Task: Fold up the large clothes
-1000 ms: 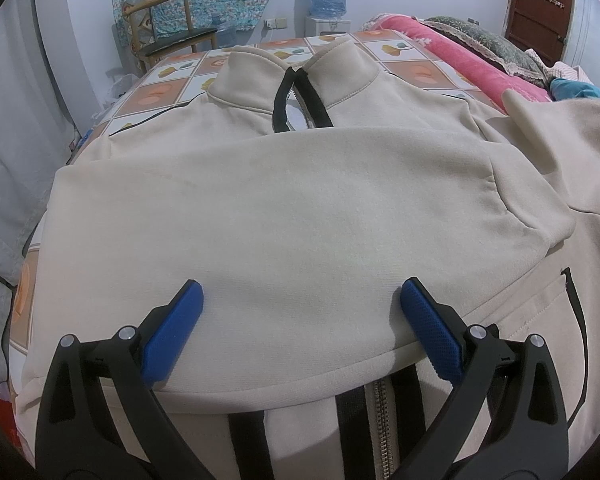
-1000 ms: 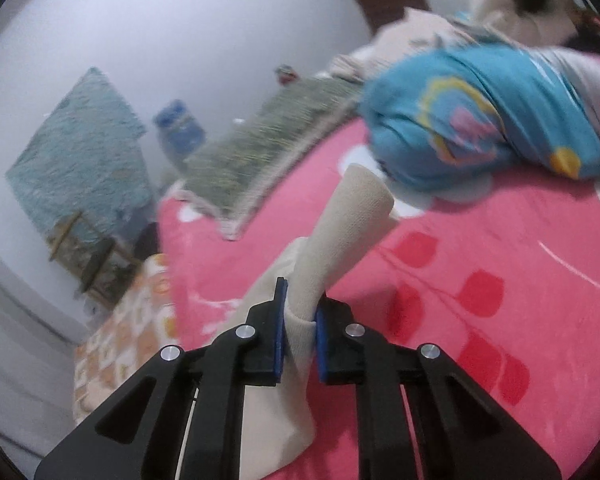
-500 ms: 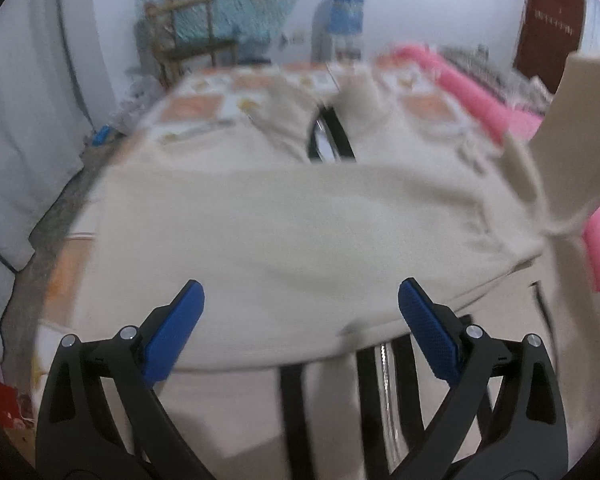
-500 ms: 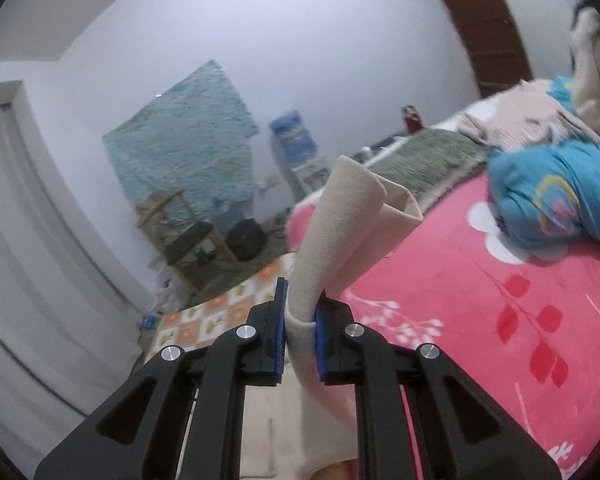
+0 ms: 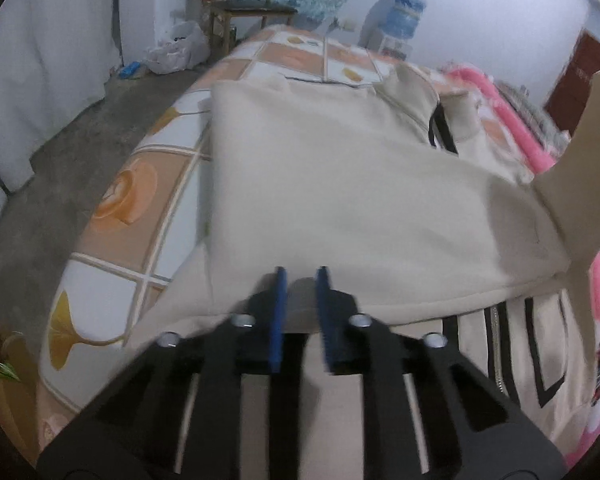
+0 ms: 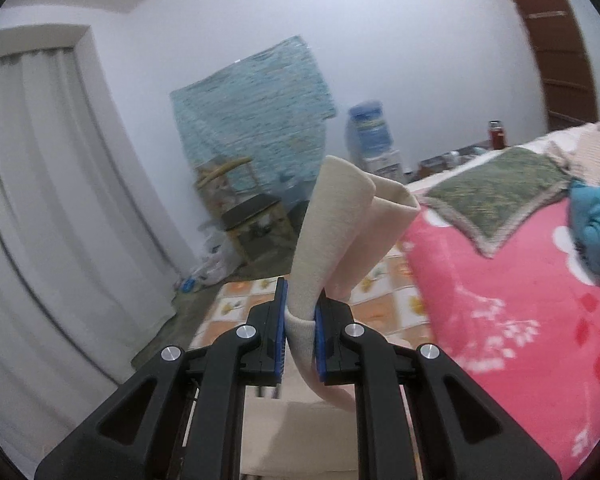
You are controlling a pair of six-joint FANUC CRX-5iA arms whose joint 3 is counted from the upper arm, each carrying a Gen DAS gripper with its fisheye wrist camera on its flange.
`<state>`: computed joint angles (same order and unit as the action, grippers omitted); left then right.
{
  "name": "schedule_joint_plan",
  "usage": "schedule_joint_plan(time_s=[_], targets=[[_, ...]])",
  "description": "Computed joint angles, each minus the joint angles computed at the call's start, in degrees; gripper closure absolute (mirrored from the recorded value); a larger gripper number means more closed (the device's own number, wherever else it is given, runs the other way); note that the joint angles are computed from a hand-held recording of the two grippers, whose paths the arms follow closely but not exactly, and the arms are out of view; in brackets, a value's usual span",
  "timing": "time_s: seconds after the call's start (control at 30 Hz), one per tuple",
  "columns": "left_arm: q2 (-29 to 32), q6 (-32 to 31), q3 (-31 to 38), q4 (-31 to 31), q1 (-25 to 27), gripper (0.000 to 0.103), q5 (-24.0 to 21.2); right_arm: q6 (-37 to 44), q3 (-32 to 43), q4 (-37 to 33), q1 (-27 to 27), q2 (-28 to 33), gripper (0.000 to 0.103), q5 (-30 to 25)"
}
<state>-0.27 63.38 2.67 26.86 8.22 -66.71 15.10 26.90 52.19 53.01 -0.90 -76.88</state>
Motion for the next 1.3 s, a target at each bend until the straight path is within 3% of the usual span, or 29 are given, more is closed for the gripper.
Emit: schedule_joint_plan(time_s=[0.23,0.37,0.53,0.6,0.7,0.83,1.0,1.13,1.3], targets=[[-1.17,-4.36,-1.64,5.65,4.87,0.095,-1.52,9.17,12.40,-6.54,1.05,11.38,0.091,5.22],[-2.25,-8.19,-2.75,9.67,8.52,0.095,-3.32,22.76,26.61,-16.67,2.05,22.65,0.088,1.15],[-1.42,-10.45,-2.52,13.69,10.68,0.095,-7.05,34.04,38.30,-32.44,1.17,31.84,0.053,-8.13],[-0.57,-10.73,-1.99,14.77,10.42,0.095,-8.27,33.86,33.26,-33.39,1.29,29.61,0.051,-7.10],[0.62,-10.82,-1.66,16.53,9.84,0.095,-9.58,29.18,19.10,-31.52,0.96,21.01,0.040,-1.81],[2.37,-8.97,0.57,14.55,6.93,0.089,-7.65,19.43,2.63,-26.66,-0.48,9.59,0.039,0.18],[4.64,-4.02,6.18,3.70,2.26,0.086,-2.66,10.42,-7.53,-21.84,-3.98,3.30,0.039,-6.10],[7.77,-1.30,11.26,-3.38,-0.62,0.086,-2.33,7.43,-12.84,-23.57,-8.31,0.02,0.039,-5.76],[7.13,-4.94,10.94,-1.64,-0.85,0.086,-1.91,6.25,-16.34,-28.27,-13.61,-0.93,0.040,-1.95]])
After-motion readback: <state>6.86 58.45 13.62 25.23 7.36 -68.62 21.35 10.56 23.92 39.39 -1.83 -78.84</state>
